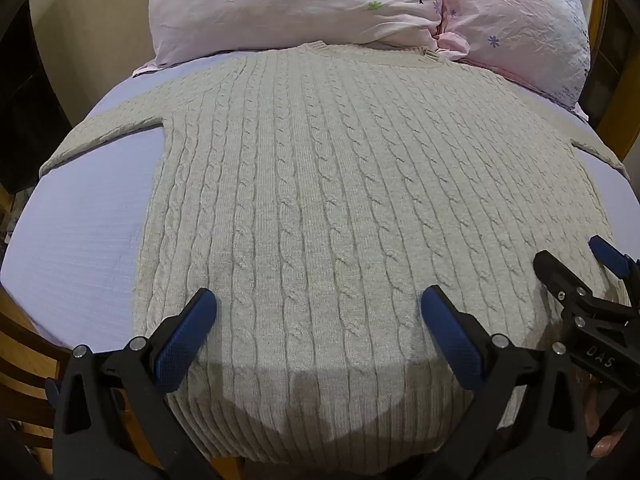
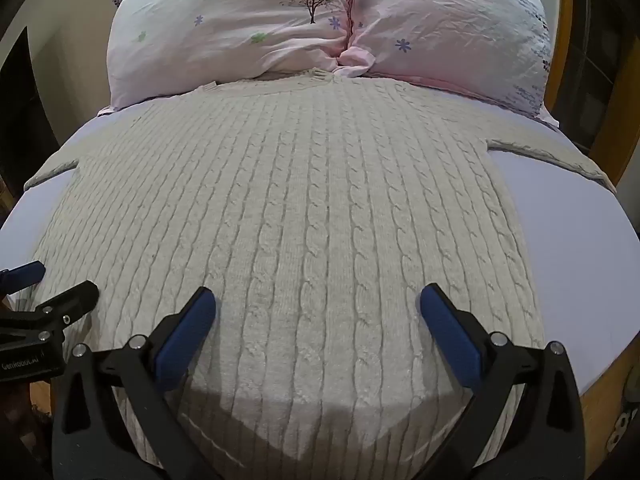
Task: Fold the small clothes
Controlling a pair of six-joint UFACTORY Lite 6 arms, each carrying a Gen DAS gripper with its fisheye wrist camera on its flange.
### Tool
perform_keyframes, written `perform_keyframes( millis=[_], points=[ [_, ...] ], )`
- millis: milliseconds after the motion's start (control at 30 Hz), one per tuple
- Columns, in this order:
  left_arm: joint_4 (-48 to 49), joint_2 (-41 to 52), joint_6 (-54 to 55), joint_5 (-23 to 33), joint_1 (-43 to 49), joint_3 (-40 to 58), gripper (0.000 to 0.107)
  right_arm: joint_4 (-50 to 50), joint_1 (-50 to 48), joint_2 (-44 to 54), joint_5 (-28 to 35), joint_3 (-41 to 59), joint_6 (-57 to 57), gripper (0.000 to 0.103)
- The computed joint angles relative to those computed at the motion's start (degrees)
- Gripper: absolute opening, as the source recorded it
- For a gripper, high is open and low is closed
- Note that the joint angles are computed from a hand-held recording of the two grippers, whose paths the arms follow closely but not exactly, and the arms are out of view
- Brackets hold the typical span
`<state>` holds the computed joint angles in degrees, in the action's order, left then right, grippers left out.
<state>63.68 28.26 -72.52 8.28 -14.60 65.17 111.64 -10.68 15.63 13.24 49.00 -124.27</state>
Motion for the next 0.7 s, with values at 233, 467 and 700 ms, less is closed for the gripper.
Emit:
perform_keyframes(
  millis=[233, 467, 700],
  points=[
    [0.8, 0.0, -0.8, 0.0, 0.0, 0.0, 0.102, -1.0, -0.2, 0.1, 0.1, 0.1, 0.7, 0.101],
    [1.5, 0.0, -1.5, 0.0, 0.0, -0.1, 0.102, 1.0, -0.4, 0.0, 0.4, -0.3, -1.3, 0.101],
    [2.0, 0.0, -2.0, 0.0, 0.0, -0.1, 0.102, 0.8, -0.4, 0.1, 0.5, 0.0, -1.2, 0.101]
  ],
)
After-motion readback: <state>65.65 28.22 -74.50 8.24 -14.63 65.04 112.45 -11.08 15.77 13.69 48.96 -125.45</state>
